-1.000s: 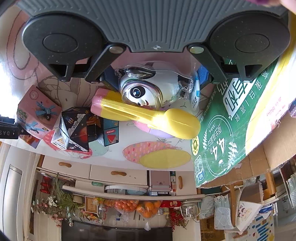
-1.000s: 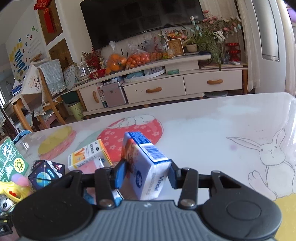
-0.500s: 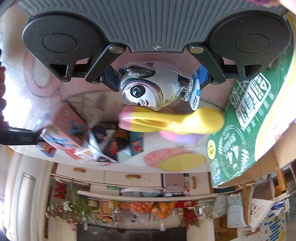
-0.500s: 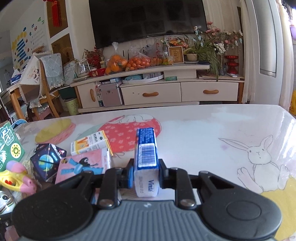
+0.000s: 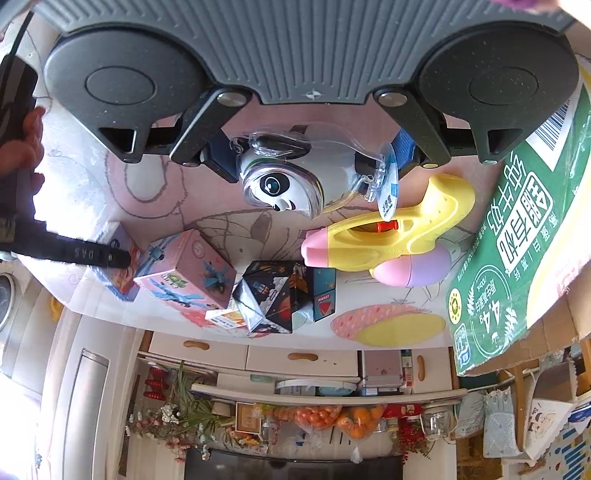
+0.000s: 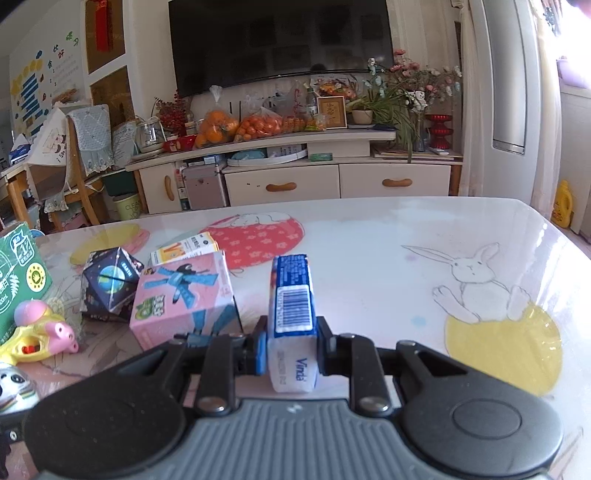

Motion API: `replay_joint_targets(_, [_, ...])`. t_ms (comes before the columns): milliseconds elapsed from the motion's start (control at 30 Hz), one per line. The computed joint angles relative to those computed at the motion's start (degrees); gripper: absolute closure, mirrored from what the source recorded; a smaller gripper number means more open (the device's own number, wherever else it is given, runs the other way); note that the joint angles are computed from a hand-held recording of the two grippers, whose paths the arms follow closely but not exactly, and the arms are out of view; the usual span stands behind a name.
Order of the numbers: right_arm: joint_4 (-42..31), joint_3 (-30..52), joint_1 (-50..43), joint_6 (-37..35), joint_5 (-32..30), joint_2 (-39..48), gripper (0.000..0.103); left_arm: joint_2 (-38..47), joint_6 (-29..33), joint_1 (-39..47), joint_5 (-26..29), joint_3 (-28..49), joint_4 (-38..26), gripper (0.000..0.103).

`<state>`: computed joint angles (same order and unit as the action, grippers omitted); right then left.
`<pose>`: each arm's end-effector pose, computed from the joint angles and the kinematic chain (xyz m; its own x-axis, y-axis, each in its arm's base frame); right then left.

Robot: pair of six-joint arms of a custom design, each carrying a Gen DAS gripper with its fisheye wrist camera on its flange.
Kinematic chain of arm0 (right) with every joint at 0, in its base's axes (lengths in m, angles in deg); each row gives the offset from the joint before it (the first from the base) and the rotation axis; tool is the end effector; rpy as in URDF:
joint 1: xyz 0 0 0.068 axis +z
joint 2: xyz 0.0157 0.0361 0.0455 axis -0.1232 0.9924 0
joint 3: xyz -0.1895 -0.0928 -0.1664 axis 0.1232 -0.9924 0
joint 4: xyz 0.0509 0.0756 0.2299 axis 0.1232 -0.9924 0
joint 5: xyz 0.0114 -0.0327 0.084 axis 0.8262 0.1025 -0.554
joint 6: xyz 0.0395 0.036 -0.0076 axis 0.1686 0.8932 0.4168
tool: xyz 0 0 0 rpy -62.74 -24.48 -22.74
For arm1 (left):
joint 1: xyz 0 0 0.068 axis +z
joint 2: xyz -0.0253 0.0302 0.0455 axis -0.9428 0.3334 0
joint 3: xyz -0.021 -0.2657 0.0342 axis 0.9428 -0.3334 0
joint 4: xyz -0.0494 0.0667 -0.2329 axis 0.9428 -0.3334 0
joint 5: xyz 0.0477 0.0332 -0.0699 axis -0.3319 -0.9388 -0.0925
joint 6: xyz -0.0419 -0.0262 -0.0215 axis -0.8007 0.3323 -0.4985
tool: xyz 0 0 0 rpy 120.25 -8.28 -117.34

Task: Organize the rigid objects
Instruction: 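Lift and carry the robot toy and the Vinda pack over the cardboard box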

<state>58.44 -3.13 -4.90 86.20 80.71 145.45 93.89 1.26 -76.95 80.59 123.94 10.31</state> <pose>0.2482 -0.0032 0.0766 -0.4218 0.3273 -0.8455 0.4446 0.8874 0.1217 0.3019 -0.0466 0.1148 -0.5607 0.3376 -0.7561 0.5422 0.8398 -0.0271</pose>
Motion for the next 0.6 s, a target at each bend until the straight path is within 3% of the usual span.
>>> replay_joint_targets(333, [-5.1,-4.3,8.2,6.9,7.6,-5.5,0.081,-3.7,2.4,1.9,3.5,-2.9,-0.9,0.001])
replay_joint_targets(600, [-12.8,-5.9,16.3,14.5,9.9,-12.6,0.081,-5.9,3.3,4.2,7.4,-3.8,-1.7,0.001])
